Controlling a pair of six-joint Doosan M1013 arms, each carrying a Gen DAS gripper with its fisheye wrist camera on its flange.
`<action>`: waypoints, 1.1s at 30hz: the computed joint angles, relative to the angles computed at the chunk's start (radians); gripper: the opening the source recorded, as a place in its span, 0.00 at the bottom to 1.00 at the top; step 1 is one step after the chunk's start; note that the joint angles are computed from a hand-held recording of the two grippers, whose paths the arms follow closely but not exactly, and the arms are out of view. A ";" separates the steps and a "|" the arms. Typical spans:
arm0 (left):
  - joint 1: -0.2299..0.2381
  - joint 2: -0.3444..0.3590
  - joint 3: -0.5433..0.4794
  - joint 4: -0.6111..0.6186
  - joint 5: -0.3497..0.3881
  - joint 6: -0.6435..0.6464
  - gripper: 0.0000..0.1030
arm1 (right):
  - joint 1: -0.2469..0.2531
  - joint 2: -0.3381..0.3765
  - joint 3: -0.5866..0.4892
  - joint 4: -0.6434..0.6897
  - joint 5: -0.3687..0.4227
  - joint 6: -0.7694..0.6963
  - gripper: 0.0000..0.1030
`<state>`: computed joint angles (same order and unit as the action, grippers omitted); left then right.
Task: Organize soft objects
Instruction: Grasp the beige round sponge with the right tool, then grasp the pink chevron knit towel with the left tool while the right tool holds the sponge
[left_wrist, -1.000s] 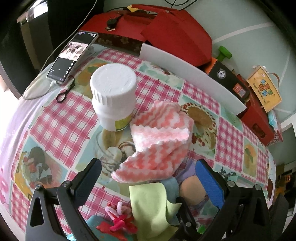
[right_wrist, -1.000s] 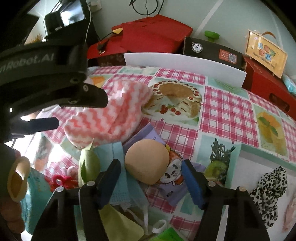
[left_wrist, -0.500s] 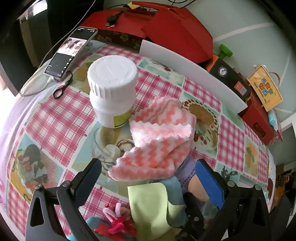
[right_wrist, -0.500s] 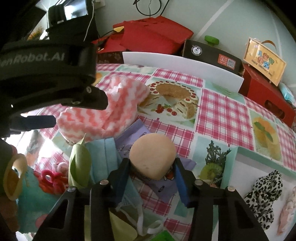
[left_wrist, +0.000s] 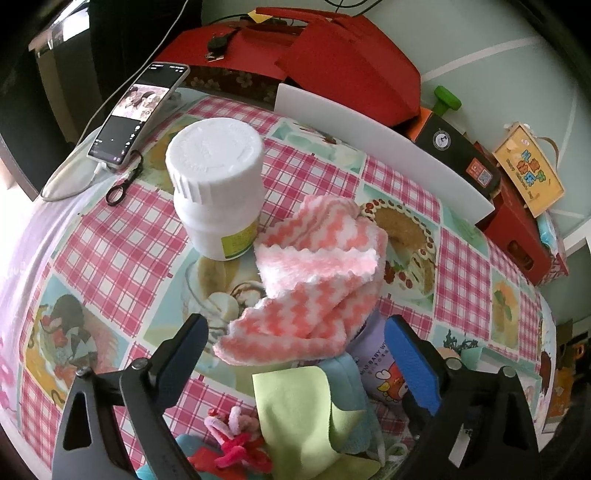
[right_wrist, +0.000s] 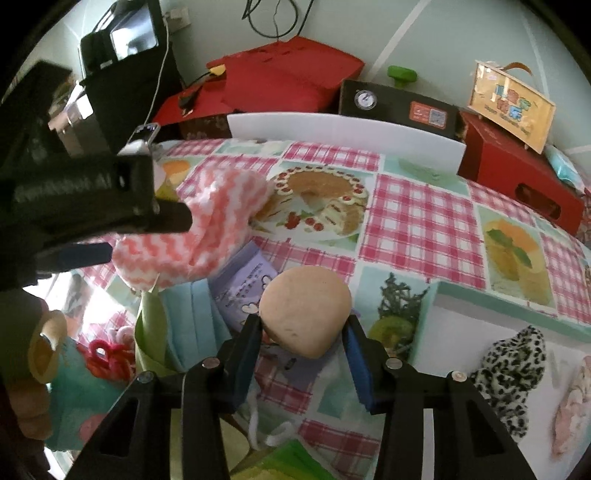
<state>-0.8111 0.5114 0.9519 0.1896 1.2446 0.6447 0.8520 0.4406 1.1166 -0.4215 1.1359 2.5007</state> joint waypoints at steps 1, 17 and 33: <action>-0.001 0.001 -0.002 0.001 0.003 0.003 0.92 | 0.000 -0.005 0.004 -0.001 -0.006 0.006 0.47; -0.026 0.069 -0.108 0.038 0.084 0.049 0.91 | -0.008 -0.093 0.086 -0.056 -0.022 0.118 0.47; -0.021 0.161 -0.214 0.096 0.170 -0.016 0.50 | -0.016 -0.172 0.175 -0.107 0.023 0.266 0.47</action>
